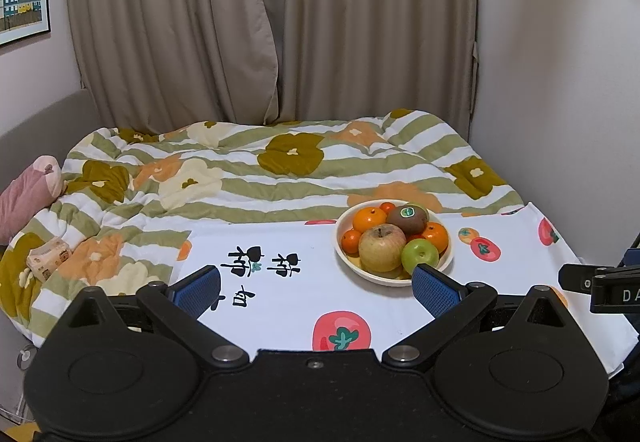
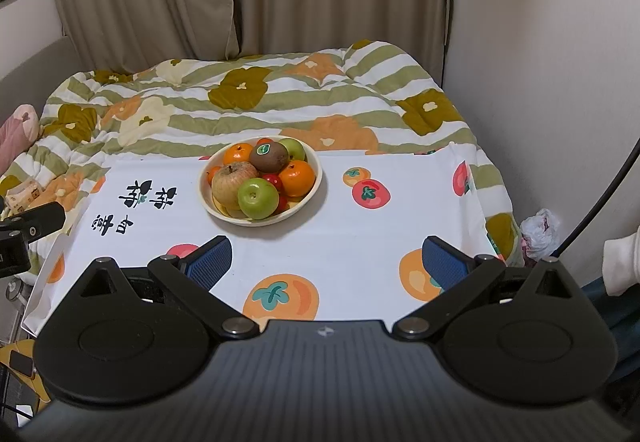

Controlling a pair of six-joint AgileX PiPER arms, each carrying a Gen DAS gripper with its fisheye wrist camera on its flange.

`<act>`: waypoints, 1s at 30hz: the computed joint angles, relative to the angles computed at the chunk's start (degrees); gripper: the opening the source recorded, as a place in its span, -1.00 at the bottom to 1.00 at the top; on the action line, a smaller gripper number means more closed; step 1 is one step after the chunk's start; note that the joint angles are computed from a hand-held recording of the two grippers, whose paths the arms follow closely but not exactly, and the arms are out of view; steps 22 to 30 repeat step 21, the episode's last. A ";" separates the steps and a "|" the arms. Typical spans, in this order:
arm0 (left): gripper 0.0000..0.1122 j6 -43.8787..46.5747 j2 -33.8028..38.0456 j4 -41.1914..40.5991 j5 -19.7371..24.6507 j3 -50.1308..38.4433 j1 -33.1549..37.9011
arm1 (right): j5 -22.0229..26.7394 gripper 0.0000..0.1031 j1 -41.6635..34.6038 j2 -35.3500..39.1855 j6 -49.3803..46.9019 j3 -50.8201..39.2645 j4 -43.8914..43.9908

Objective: Organize fruits

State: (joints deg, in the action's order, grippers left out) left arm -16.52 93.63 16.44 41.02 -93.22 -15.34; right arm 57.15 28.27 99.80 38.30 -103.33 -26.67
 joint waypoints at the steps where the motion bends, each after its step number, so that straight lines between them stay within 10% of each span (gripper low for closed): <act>1: 0.84 0.08 -0.02 -0.06 -0.05 0.01 0.04 | -0.01 1.00 0.09 0.09 0.08 -0.05 -0.05; 30: 0.84 4.49 0.67 -3.21 -0.92 -1.75 1.87 | -0.09 1.00 -0.35 0.21 -0.33 -0.12 0.41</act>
